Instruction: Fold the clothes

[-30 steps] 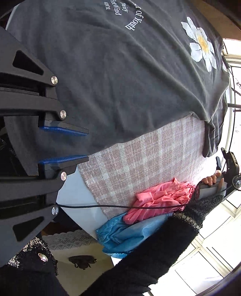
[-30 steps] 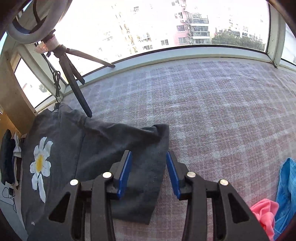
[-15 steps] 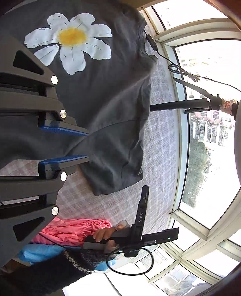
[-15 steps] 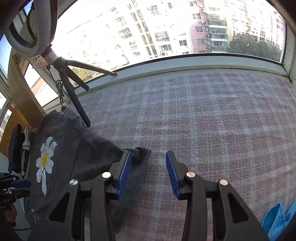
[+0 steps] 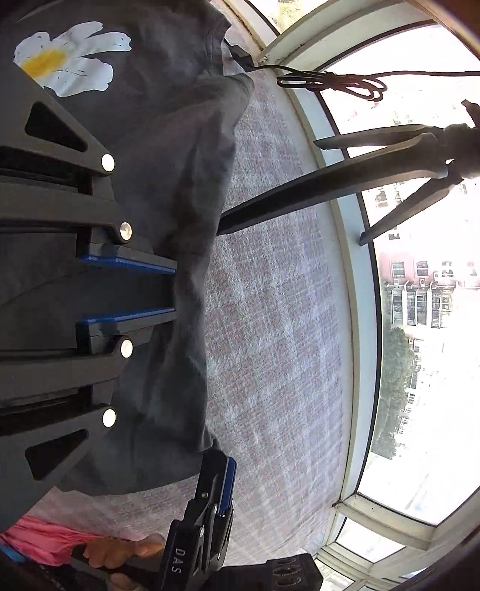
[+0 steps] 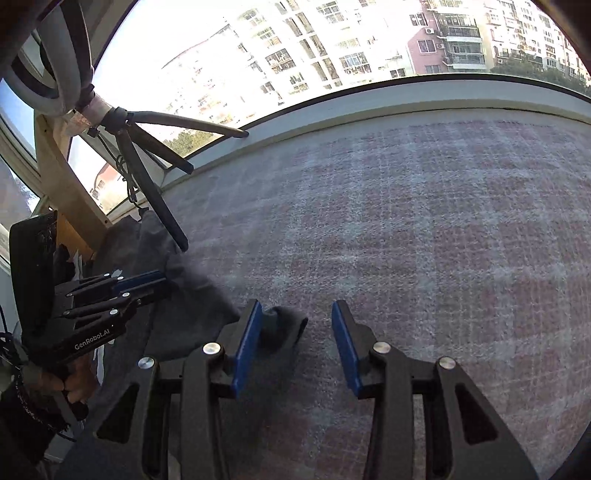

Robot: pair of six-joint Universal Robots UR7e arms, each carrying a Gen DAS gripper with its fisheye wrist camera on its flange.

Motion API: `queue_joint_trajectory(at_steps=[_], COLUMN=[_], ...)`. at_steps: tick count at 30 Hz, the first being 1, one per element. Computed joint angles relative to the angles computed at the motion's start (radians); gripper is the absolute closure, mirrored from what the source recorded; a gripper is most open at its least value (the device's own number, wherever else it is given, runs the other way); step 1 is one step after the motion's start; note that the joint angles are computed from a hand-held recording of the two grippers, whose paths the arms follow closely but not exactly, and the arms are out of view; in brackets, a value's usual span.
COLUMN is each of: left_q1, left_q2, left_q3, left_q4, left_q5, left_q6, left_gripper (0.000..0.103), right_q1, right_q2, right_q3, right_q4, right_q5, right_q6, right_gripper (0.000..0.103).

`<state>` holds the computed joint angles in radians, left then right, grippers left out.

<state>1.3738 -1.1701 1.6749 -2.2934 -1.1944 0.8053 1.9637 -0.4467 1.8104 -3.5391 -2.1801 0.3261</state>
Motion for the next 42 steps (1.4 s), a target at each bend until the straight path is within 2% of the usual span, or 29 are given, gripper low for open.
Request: queue_joint_trajectory(at_steps=[2, 3, 6, 7, 10, 11, 12, 13, 15, 19, 21, 22, 25, 28, 32, 35, 40, 41, 42], left_q1=[-0.004, -0.008, -0.039, -0.052, -0.069, -0.066, -0.062, -0.052, -0.033, 0.009, 0.015, 0.017, 0.026, 0.031, 0.016, -0.005, -0.019, -0.017, -0.015], left_q2=[-0.101, -0.156, -0.273, -0.301, -0.289, -0.264, -0.239, -0.212, -0.159, -0.099, -0.080, -0.072, -0.084, -0.125, -0.217, -0.246, -0.206, -0.193, -0.180], left_q3=[0.065, 0.108, 0.248, 0.288, 0.355, 0.345, 0.330, 0.286, 0.195, 0.033, 0.006, -0.006, 0.001, 0.023, 0.129, 0.234, 0.304, 0.300, 0.291], left_q4=[0.096, 0.142, 0.183, 0.187, 0.089, 0.071, 0.061, 0.085, 0.132, 0.222, 0.211, 0.205, 0.165, 0.195, 0.189, 0.058, -0.113, -0.111, -0.102], left_q5=[-0.071, -0.097, -0.083, -0.074, -0.023, -0.006, 0.009, 0.008, 0.002, -0.072, -0.048, -0.037, -0.040, -0.087, -0.153, -0.130, -0.085, -0.081, -0.077], left_q6=[0.086, 0.156, 0.355, 0.408, 0.463, 0.440, 0.411, 0.356, 0.249, 0.145, 0.124, 0.116, 0.134, 0.142, 0.205, 0.261, 0.308, 0.308, 0.306], left_gripper=[0.087, 0.083, 0.072, 0.072, 0.071, 0.075, 0.093, 0.102, 0.101, 0.100, 0.092, 0.091, 0.089, 0.085, 0.083, 0.074, 0.074, 0.080, 0.100], right_q1=[-0.011, -0.016, -0.025, -0.028, -0.025, -0.024, -0.022, -0.021, -0.017, -0.010, -0.007, -0.005, 0.004, 0.004, 0.002, 0.004, -0.007, -0.009, -0.010], right_q2=[-0.005, -0.007, -0.010, -0.011, -0.014, -0.015, -0.016, -0.016, -0.013, -0.003, 0.007, 0.013, 0.034, 0.043, 0.050, 0.051, 0.040, 0.036, 0.031], right_q3=[0.023, 0.034, 0.057, 0.062, 0.075, 0.079, 0.083, 0.086, 0.087, 0.061, 0.034, 0.016, -0.031, -0.044, -0.053, -0.058, -0.036, -0.029, -0.019], right_q4=[-0.046, -0.067, -0.122, -0.133, -0.155, -0.162, -0.170, -0.177, -0.191, -0.165, -0.121, -0.089, -0.021, -0.017, -0.026, -0.021, -0.044, -0.052, -0.064], right_q5=[0.035, 0.046, 0.055, 0.056, 0.043, 0.039, 0.038, 0.036, 0.039, 0.052, 0.051, 0.046, 0.025, 0.022, 0.017, 0.011, 0.042, 0.048, 0.045], right_q6=[0.011, 0.019, 0.052, 0.061, 0.080, 0.085, 0.086, 0.087, 0.078, 0.046, 0.032, 0.027, -0.002, -0.018, -0.029, -0.034, -0.020, -0.014, -0.008], right_gripper=[0.064, 0.064, 0.064, 0.064, 0.064, 0.064, 0.064, 0.064, 0.064, 0.064, 0.064, 0.064, 0.064, 0.064, 0.064, 0.064, 0.064, 0.064, 0.064])
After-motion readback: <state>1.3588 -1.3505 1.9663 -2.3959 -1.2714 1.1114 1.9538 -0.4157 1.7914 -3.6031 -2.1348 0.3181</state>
